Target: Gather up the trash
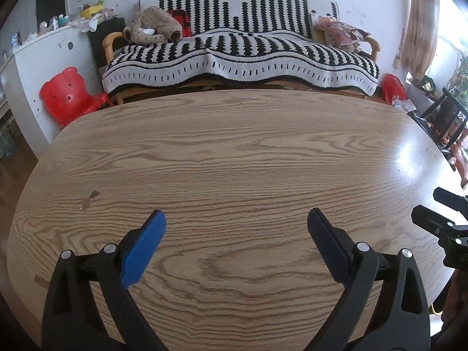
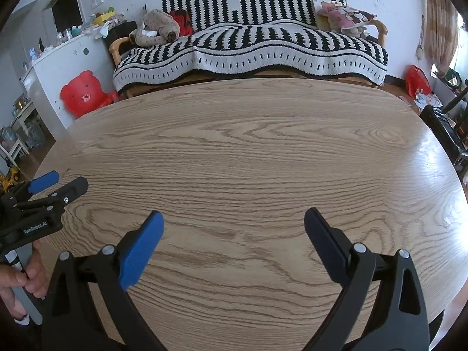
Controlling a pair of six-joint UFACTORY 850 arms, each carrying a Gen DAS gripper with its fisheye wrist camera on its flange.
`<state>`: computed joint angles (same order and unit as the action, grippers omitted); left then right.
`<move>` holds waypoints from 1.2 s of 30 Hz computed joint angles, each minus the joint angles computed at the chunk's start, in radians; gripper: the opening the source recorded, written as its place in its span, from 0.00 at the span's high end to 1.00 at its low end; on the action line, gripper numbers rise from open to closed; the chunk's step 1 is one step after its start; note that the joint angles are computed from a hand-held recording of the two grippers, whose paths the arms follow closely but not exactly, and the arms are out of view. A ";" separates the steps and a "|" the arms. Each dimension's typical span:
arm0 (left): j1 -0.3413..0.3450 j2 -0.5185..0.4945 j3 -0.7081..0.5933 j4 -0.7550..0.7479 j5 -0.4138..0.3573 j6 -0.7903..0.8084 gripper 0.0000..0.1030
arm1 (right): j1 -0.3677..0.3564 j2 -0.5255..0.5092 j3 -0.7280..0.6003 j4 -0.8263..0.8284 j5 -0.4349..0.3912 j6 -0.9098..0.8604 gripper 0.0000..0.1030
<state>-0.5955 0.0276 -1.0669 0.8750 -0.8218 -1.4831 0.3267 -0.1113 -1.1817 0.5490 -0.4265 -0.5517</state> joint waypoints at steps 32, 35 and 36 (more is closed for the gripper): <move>-0.018 -0.019 -0.020 0.000 -0.016 0.007 0.08 | -0.024 0.035 0.031 0.011 0.001 -0.033 0.09; -0.018 -0.018 -0.021 0.000 -0.016 0.008 0.08 | -0.025 0.035 0.032 0.012 0.000 -0.035 0.09; -0.018 -0.018 -0.020 0.000 -0.017 0.006 0.08 | -0.026 0.035 0.032 0.012 -0.001 -0.036 0.09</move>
<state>-0.6136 0.0097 -1.0868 0.8754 -0.8386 -1.4769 0.3010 -0.0758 -1.1499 0.5612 -0.4276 -0.5881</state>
